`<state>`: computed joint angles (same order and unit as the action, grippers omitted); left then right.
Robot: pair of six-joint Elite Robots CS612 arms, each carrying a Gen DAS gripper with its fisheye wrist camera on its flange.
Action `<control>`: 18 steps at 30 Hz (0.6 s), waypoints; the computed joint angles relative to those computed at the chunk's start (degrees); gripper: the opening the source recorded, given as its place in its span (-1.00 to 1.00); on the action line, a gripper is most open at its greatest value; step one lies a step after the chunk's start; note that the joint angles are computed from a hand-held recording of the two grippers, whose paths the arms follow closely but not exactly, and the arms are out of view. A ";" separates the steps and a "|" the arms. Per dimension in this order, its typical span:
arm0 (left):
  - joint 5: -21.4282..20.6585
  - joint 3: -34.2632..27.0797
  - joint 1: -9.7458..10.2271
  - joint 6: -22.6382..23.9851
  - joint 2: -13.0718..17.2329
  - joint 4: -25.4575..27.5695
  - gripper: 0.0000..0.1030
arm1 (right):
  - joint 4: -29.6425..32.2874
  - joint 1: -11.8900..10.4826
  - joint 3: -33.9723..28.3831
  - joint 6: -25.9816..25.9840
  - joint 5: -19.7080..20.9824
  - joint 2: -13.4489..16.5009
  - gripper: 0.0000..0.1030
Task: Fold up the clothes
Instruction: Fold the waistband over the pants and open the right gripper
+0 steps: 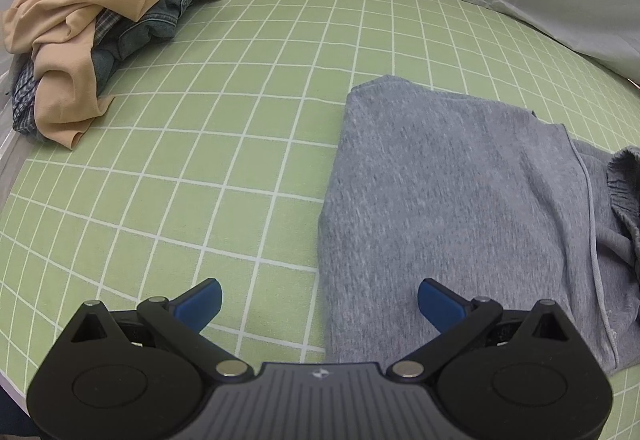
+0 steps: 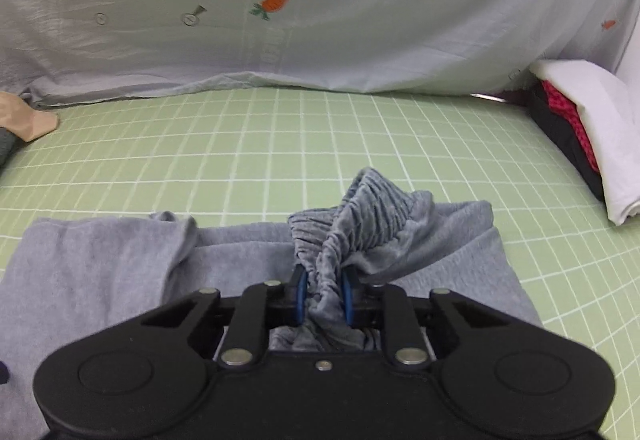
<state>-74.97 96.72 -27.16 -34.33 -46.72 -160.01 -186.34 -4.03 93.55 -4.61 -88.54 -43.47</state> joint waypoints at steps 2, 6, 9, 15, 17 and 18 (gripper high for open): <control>-0.24 0.07 0.03 -0.14 0.02 0.16 0.99 | 0.04 0.14 1.18 -0.98 4.27 -0.75 -0.64; -1.05 0.25 0.08 -0.03 0.03 0.60 0.99 | 7.54 0.67 0.85 -2.01 8.66 -0.43 -0.44; -1.06 0.62 0.02 0.36 -0.11 0.21 0.99 | 8.96 1.14 0.80 -3.15 7.11 -0.55 -0.10; -1.80 0.51 0.40 0.00 0.08 -0.97 0.99 | 10.69 0.49 1.41 3.34 5.63 -2.88 0.80; -2.02 0.10 0.48 0.04 0.37 -1.16 0.99 | 13.37 0.25 1.33 4.39 4.28 -3.62 0.94; -2.11 -0.11 0.50 0.04 0.51 -1.14 0.99 | 14.57 0.07 1.35 4.93 3.64 -3.90 0.94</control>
